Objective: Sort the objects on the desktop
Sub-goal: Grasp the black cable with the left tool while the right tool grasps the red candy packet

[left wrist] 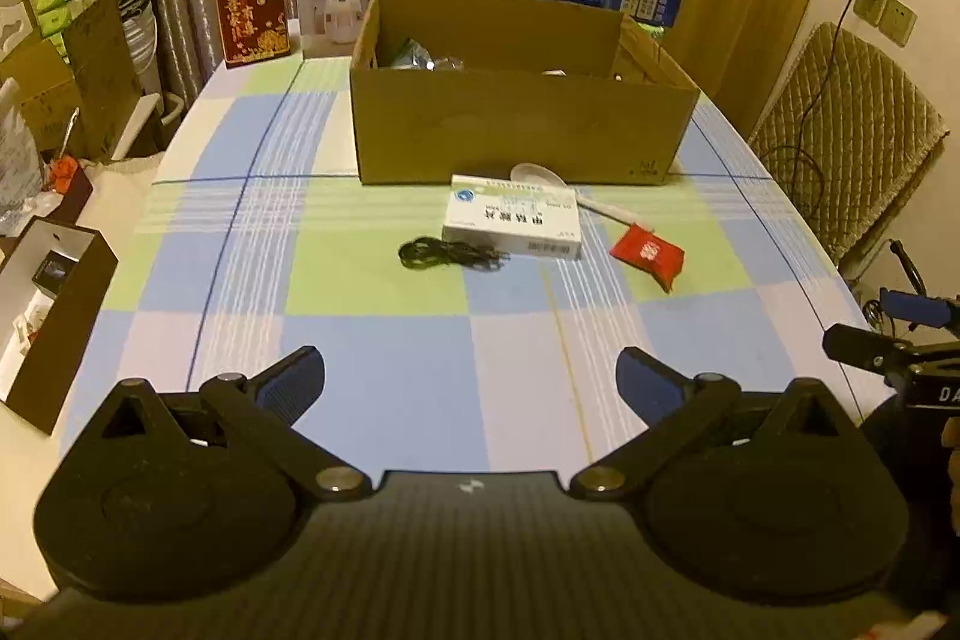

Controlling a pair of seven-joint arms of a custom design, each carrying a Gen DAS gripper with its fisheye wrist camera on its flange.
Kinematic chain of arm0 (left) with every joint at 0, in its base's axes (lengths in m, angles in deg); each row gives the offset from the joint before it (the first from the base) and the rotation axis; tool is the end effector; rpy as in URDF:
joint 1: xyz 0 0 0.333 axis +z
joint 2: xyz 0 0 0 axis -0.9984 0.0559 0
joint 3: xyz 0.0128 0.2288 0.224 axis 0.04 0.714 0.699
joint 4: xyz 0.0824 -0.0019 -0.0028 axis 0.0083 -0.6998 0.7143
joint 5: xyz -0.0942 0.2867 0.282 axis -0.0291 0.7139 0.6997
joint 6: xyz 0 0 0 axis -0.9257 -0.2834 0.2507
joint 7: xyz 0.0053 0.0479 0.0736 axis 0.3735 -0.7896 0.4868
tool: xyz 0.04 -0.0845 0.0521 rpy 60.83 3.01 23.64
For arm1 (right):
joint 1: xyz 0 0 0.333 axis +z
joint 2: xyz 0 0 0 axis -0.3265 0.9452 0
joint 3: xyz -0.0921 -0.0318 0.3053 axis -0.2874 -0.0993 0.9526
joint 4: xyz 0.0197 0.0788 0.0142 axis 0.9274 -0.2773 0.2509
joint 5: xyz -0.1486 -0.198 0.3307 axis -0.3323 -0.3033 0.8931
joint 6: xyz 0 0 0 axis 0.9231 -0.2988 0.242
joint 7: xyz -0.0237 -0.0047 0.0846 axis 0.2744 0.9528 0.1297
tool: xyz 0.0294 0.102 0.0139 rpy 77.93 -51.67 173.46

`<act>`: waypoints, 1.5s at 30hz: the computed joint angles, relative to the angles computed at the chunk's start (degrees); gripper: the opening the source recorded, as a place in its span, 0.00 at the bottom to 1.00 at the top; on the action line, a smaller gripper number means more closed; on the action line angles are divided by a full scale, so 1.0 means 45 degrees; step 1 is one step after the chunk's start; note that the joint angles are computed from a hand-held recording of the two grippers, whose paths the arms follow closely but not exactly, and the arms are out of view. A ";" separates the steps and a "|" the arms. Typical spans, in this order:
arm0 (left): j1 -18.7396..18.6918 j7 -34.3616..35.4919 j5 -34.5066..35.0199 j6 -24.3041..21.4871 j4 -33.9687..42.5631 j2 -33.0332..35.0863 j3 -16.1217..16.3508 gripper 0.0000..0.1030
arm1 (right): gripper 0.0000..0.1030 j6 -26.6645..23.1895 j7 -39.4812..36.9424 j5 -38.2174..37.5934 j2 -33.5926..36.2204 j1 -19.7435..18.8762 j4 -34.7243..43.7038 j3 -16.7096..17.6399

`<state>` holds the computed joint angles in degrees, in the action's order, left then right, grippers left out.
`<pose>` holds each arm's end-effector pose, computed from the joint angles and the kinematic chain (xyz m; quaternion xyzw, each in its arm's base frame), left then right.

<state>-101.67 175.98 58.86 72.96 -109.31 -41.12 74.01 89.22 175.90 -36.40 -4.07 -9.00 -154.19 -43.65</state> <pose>0.5783 -0.3003 0.5603 -0.4655 0.8149 -0.3166 0.1378 0.4334 0.2177 0.4980 -0.6047 0.6814 -0.2512 0.3270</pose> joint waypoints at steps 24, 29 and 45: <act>0.0157 0.2277 -0.1332 0.0236 0.0025 0.0557 -0.0165 0.99 | 0.98 0.0085 -0.1593 0.1841 0.0304 0.0818 -0.0092 -0.0842; 0.0344 0.4173 -0.1868 0.0029 0.0943 0.1466 -0.0280 0.99 | 0.98 0.0354 -0.2935 0.2960 0.0811 0.1161 0.0183 -0.1316; 0.0451 0.8952 -0.0566 -0.2728 0.7905 0.7178 -0.0322 0.88 | 0.83 -0.0225 -0.9111 0.5914 0.4675 0.1267 0.3567 -0.2122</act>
